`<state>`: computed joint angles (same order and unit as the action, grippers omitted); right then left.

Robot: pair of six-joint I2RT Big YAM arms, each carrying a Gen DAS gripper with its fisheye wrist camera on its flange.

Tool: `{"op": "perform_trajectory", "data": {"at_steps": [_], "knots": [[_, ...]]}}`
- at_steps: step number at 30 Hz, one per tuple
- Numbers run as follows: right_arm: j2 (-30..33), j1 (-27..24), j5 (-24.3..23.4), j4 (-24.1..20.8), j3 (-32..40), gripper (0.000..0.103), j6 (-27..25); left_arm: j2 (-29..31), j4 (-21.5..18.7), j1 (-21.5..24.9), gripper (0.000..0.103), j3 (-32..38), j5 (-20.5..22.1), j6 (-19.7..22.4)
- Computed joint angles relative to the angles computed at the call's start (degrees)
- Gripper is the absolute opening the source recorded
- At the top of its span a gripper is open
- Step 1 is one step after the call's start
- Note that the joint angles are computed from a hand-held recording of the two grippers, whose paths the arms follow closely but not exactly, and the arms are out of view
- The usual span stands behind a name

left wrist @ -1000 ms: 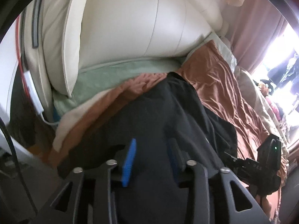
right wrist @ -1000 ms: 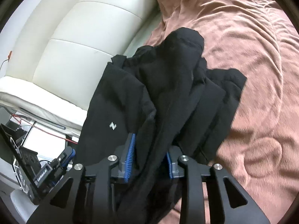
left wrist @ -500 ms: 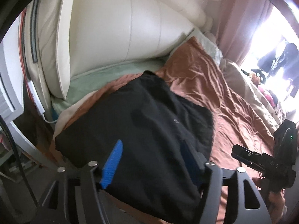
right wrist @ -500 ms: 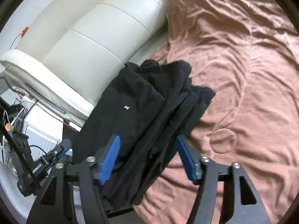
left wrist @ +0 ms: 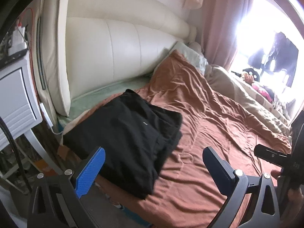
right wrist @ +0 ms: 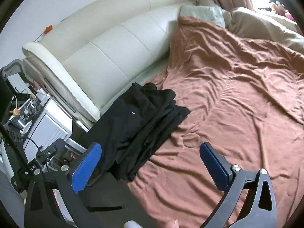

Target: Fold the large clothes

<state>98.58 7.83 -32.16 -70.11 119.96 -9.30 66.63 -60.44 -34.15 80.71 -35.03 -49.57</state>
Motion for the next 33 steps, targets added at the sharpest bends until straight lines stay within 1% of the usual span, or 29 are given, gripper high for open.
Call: {"op": "perform_trajectory", "data": {"at_steps": [1,3,4,7,10,12,16,19,21,24,27,29,33], "knots": [[-1.34,-0.89,-0.63,-0.81,-0.89,0.103,-0.94,0.12,-0.68,-0.99,0.103,0.48,-0.88,-0.44],[-4.28,-2.1,-1.42,-0.77,-3.7,0.103,-2.66,0.51,-2.27,-3.44,0.103,1.53,-2.78,-1.55],[-5.01,-2.45,-1.48,-0.44,-4.57,0.103,-3.15,0.89,-3.23,-4.9,0.103,2.3,-3.83,-2.23],[-8.24,-4.93,-3.0,-1.78,-7.08,0.103,-5.75,2.07,-5.94,-8.35,0.103,4.42,-6.34,-4.05],[-10.89,-7.5,-4.03,-2.14,-9.16,0.103,-7.33,3.16,-8.46,-11.88,0.103,6.42,-8.99,-6.08],[-12.06,-8.93,-5.16,-2.44,-10.21,0.103,-8.11,4.13,-10.07,-13.98,0.103,7.95,-10.41,-6.67],[-15.72,-13.01,-6.93,-2.38,-13.58,0.103,-10.24,5.84,-11.76,-18.22,0.103,10.56,-12.81,-7.12],[-19.27,-16.37,-8.22,-1.01,-17.37,0.103,-11.82,7.08,-11.83,-21.0,0.103,11.94,-14.12,-7.12],[-21.79,-19.24,-9.21,-0.76,-19.82,0.103,-13.1,7.61,-11.06,-22.82,0.103,12.33,-14.82,-7.09],[-26.15,-22.61,-8.42,1.32,-23.89,0.103,-13.53,8.5,-10.24,-25.62,0.103,12.7,-15.62,-6.82],[-29.52,-25.74,-9.49,0.6,-26.54,0.103,-15.27,9.03,-9.8,-28.2,0.103,12.61,-16.44,-7.54],[-32.16,-27.64,-9.64,0.64,-28.39,0.103,-16.41,9.76,-10.49,-30.23,0.103,13.03,-17.37,-8.53],[-37.24,-31.8,-11.49,-1.13,-31.96,0.103,-19.66,10.93,-12.13,-34.6,0.103,13.55,-19.88,-10.35]]}}
